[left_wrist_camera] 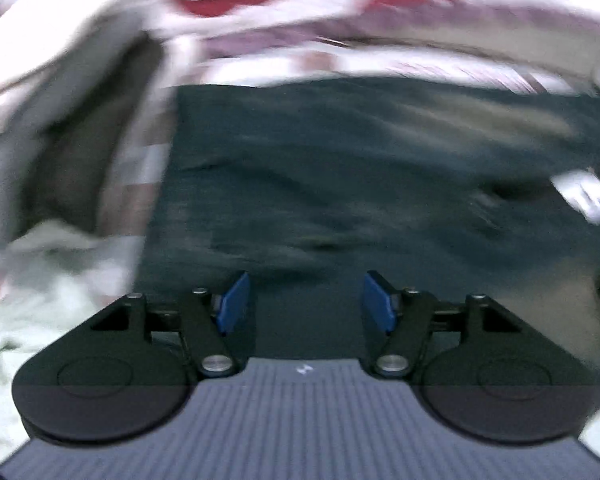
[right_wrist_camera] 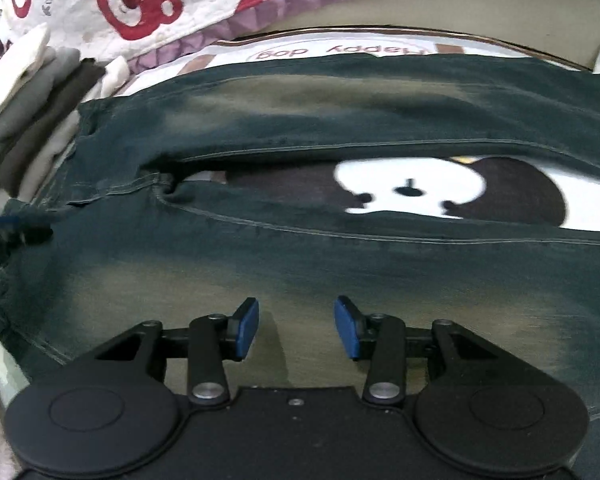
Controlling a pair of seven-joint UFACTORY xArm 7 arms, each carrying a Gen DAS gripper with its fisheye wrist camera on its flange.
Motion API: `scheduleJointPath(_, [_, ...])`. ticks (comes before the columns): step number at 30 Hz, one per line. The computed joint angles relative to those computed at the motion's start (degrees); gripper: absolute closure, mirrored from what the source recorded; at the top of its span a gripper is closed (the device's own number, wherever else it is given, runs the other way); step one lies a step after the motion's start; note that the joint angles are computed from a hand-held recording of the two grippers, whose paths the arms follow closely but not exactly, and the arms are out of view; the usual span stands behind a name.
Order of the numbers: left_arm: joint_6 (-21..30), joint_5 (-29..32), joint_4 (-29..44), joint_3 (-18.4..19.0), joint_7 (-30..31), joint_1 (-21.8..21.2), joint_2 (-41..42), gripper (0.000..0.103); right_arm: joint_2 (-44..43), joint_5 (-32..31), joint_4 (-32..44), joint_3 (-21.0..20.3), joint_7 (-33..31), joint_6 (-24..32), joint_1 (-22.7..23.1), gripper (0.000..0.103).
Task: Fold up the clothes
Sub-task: 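Grasp the waistband with the left tool while the right tool grasps the waist edge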
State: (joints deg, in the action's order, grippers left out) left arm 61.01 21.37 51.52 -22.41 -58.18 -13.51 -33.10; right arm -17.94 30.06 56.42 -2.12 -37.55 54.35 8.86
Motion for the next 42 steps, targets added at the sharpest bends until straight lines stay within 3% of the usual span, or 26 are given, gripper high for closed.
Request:
scheduleJointPath(2, [0.97,5.15,-2.37,-0.29,-2.85,3.53,-4.19,0.04,0.08,0.14,0.25,0.45,-0.67,0.71,0.71,0.055])
scheduleJointPath(5, [-2.52,4.76,-5.81,5.76,4.39,3.27,-6.94,0.042,0.07,0.56,0.74,1.23,-2.34,2.04,2.14,0.055])
scheduleJointPath(8, [-8.5,-7.86,-9.3,16.34,15.11,-1.75,-7.31,0.042,0.94,2.16,2.31,1.84,-4.75,3.91,3.96,0.055])
scheduleJointPath(12, [-16.07,-23.83,-14.63,24.09,18.73,-5.1,-7.49,0.036,4.3,4.27,6.8,3.47,-10.68,6.92,6.75,0.055])
scheduleJointPath(14, [-16.36,-25.78,-15.73,22.34,17.23,-3.12,-6.65,0.036,5.87,4.73,8.96,5.1,-12.07,7.15,7.85,0.055])
scheduleJointPath(15, [-18.3,-26.43,-17.11,21.15,16.49,-1.99,-7.13,0.044,6.48,5.34,9.76,5.87,-12.68,6.94,8.47,0.055])
scheduleJointPath(16, [-22.28,-26.79,-19.46,19.75,16.27,-0.92,-8.85,0.066,7.14,5.92,10.62,6.61,-13.28,6.74,9.12,0.055])
scheduleJointPath(19, [-27.11,-22.32,-22.57,13.13,16.22,3.09,-14.95,0.078,8.54,7.91,12.16,8.27,-14.81,6.51,10.78,0.054])
scheduleJointPath(21, [-24.02,-17.22,-20.51,7.84,16.32,5.66,-16.54,0.077,8.83,8.57,12.34,9.25,-15.52,5.74,11.74,0.054])
scheduleJointPath(23, [-18.8,-14.51,-17.86,5.13,16.13,6.68,-14.15,0.075,8.88,9.58,11.9,9.67,-15.14,5.74,12.39,0.054])
scheduleJointPath(26, [-15.7,-16.18,-17.3,7.14,15.19,5.17,-10.1,0.07,9.16,8.46,10.99,10.56,-13.05,5.99,13.09,0.054])
scheduleJointPath(29, [-14.48,-15.47,-17.37,8.44,13.72,6.02,-12.66,0.067,8.86,6.82,9.56,11.15,-10.68,5.57,13.7,0.051])
scheduleJointPath(31, [-9.71,-12.95,-16.54,7.05,12.37,7.86,-13.14,0.086,8.4,7.6,8.73,10.88,-9.5,5.18,13.85,0.049])
scheduleJointPath(33, [-6.56,-12.41,-16.48,8.02,12.57,8.07,-12.88,0.09,8.23,8.09,8.48,10.57,-8.93,5.35,13.97,0.049])
scheduleJointPath(36, [-10.49,-17.11,-19.49,13.31,11.35,7.07,-17.04,0.088,8.57,7.35,9.87,10.16,-9.65,7.37,13.92,0.049])
scheduleJointPath(42, [-15.2,-23.71,-19.54,17.41,15.16,4.57,-17.15,0.082,6.42,8.99,9.25,9.07,-10.03,7.89,13.05,0.05])
